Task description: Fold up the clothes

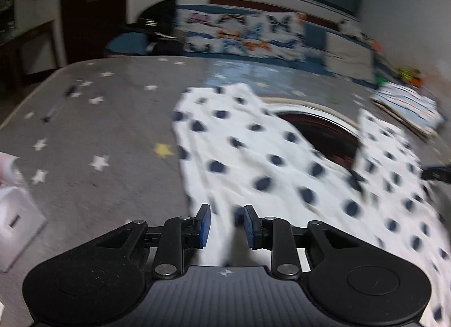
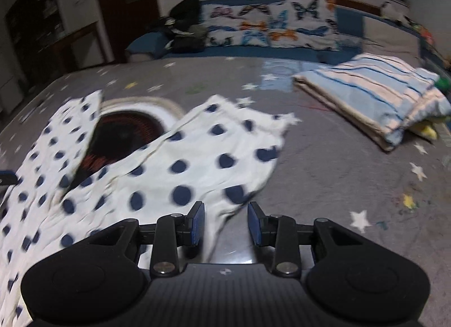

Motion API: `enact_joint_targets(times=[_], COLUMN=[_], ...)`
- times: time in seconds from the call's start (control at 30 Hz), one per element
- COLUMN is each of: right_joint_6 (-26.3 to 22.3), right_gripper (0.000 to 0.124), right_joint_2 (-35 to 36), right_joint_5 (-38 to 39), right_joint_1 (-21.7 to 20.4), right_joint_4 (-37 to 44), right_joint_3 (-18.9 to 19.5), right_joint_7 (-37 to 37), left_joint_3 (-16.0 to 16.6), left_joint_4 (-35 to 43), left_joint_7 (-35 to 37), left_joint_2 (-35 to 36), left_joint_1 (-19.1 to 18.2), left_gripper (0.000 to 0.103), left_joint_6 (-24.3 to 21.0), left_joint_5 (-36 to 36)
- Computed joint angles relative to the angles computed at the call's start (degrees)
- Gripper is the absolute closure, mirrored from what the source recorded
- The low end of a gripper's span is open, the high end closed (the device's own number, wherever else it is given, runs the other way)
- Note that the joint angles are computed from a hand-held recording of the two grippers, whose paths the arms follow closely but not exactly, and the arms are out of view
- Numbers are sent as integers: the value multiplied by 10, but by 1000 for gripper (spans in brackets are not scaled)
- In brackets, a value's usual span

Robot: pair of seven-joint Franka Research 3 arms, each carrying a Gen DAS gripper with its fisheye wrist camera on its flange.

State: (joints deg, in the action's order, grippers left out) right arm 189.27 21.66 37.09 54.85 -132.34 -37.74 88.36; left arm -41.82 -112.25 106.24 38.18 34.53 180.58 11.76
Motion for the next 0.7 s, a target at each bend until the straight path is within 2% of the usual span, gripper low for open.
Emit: enact_joint_targets(times=[0.1, 0.2, 0.23, 0.3, 0.33, 0.4, 0.47, 0.53, 0.57, 0.7], right_joint_6=[5, 14, 17, 18, 13, -1, -9, -23, -25, -22], right_gripper=[90, 90, 90, 92, 94, 115, 119, 119, 119, 116], right_joint_2=[2, -1, -1, 6, 15, 35, 46, 74, 85, 82], right_joint_5=[6, 5, 7, 15, 24, 35, 31, 29, 26, 2], right_joint_1=[-25, -65, -77, -74, -52, 6, 41, 100, 116, 108], right_joint_4=[2, 6, 8, 14, 19, 23, 21, 19, 17, 15], right_joint_3=[18, 57, 69, 69, 48, -9, -46, -106, -124, -121], right_joint_7=[5, 3, 1, -7, -10, -8, 7, 30, 39, 57], left_joint_3=[26, 34, 35, 37, 39, 46, 54, 63, 66, 73], left_joint_4=[25, 33, 34, 36, 35, 33, 31, 29, 29, 35], left_joint_7=[-7, -2, -1, 0, -1, -7, -14, -22, -26, -40], left_joint_2=[9, 14, 14, 16, 15, 12, 10, 8, 7, 8], left_joint_1=[-25, -34, -35, -38, -39, -43, -46, -49, -50, -51], left_gripper=[72, 75, 89, 97, 99, 100, 101, 101, 101, 101], left_joint_6=[-6, 0, 2, 4, 7, 14, 20, 27, 29, 27], left_joint_5=[-3, -1, 1, 5, 6, 8, 13, 19, 23, 37])
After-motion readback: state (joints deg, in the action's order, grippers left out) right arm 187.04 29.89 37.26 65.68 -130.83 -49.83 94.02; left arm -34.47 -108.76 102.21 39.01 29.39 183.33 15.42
